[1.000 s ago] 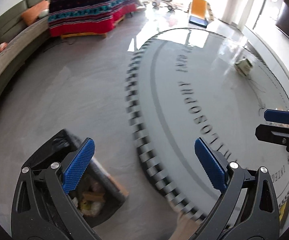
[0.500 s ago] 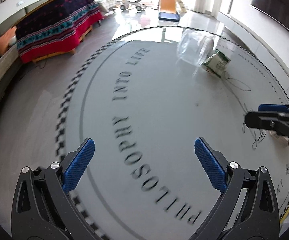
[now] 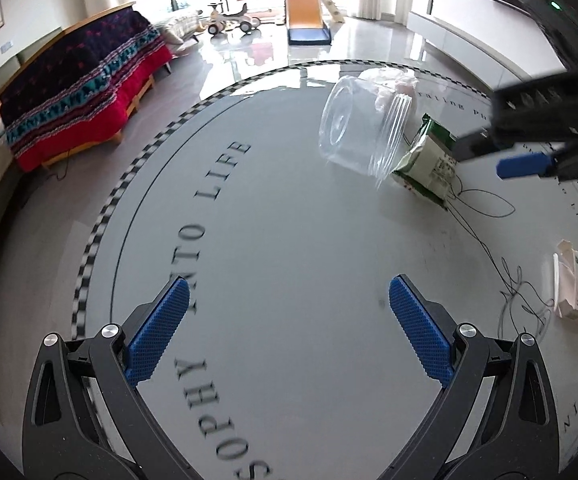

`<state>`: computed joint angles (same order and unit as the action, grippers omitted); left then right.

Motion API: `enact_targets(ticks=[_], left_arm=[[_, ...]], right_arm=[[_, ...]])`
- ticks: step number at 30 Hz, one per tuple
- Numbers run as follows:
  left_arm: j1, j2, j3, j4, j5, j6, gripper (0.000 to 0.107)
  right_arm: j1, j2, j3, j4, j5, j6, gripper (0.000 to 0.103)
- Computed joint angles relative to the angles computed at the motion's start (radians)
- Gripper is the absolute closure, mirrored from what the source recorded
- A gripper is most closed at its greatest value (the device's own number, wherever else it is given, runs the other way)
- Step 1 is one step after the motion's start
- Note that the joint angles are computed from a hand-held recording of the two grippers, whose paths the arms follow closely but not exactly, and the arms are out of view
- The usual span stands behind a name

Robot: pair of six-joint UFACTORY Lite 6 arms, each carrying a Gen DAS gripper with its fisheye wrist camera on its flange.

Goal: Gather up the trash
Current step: 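Grasp the green snack bag with the right gripper while the left grasps the clear jar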

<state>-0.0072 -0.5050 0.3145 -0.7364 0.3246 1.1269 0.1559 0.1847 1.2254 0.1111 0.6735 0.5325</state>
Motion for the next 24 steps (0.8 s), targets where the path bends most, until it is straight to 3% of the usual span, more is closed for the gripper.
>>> enact_targets(ticks=[5, 9, 13, 19, 24], left_arm=[[-0.021, 0.129, 0.053, -0.202, -0.041, 0.188, 0.010], [-0.004, 0.149, 0.060, -0.264, -0.023, 0.249, 0.010], [-0.034, 0.158, 0.080, -0.258, -0.035, 0.226, 0.010], [-0.109, 0.225, 0.118, -0.400, -0.056, 0.320, 0.010], [-0.239, 0.335, 0.189, -0.646, -0.181, 0.538, 0.010]], right_arm=[[-0.019, 0.163, 0.124, 0.035, -0.005, 0.031, 0.031], [-0.012, 0.241, 0.172, 0.005, -0.005, 0.076, 0.031], [-0.035, 0.205, 0.123, 0.059, -0.034, -0.009, 0.037], [-0.025, 0.144, 0.086, -0.062, 0.009, 0.033, 0.044], [-0.093, 0.079, 0.021, -0.069, 0.022, -0.050, 0.045]])
